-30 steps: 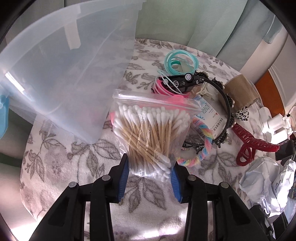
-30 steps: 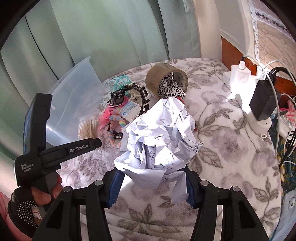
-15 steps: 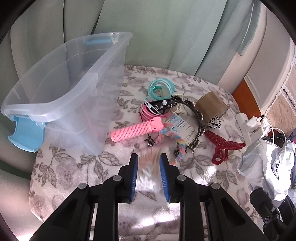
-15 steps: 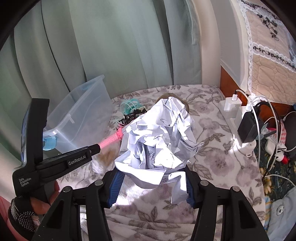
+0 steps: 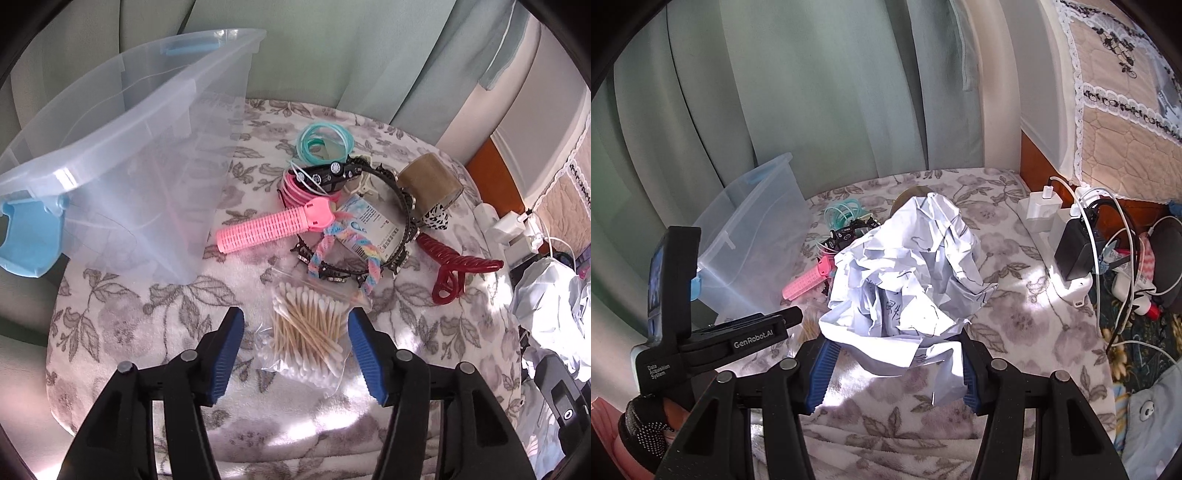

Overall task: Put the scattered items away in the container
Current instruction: 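Lift the swab bag with left tool while right tool lifts the paper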

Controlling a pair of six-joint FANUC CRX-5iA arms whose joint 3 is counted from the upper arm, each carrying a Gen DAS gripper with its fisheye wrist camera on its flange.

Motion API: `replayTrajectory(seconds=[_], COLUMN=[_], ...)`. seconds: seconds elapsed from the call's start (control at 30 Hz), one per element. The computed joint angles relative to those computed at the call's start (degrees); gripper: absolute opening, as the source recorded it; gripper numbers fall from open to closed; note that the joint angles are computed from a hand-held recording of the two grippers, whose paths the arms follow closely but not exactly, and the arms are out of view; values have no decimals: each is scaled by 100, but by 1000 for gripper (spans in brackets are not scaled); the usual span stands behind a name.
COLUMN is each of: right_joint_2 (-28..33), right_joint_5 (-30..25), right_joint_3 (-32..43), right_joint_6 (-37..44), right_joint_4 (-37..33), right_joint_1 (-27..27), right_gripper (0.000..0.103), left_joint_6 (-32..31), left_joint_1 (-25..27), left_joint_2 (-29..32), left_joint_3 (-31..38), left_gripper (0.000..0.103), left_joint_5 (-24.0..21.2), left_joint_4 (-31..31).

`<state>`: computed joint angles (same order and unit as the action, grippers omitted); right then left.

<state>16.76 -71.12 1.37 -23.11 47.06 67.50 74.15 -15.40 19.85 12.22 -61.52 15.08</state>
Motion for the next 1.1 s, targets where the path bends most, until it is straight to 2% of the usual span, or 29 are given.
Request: replayTrajectory(seconds=[0.23, 0.43, 0.6, 0.7, 0.73, 0.8, 0.9, 1.1], right_joint_2=[-93, -169, -242, -273, -282, -285, -266, -204], right_joint_5=[234, 454, 577, 591, 582, 559, 494, 218], right_joint_3=[-208, -350, -495, -562, -578, -587, -551, -383], right_joint_6=[-159, -288, -461, -518, -540, -572, -554, -395], right_joint_4=[-152, -209, -275, -287, -282, -277, -277, -232], right_joint_1=[-51, -113, -146, -152, -150, -144, -128, -54], right_gripper=[60, 60, 60, 60, 60, 60, 60, 60], left_joint_6=[63, -57, 114, 177, 180, 163, 157, 39], left_joint_1=[-81, -280, -469, -471, -477, -477, -466, -375], left_joint_2=[263, 453, 655, 609, 572, 482, 346, 29], left_joint_3=[196, 402, 622, 534, 494, 387, 236, -129], left_gripper=[67, 68, 69, 69, 68, 57, 49, 46], left_joint_5=[-477, -481, -603, -506, -458, -343, -207, 2], left_joint_4=[-225, -565, -1058, -1073, -1096, -1111, -1143, -1042])
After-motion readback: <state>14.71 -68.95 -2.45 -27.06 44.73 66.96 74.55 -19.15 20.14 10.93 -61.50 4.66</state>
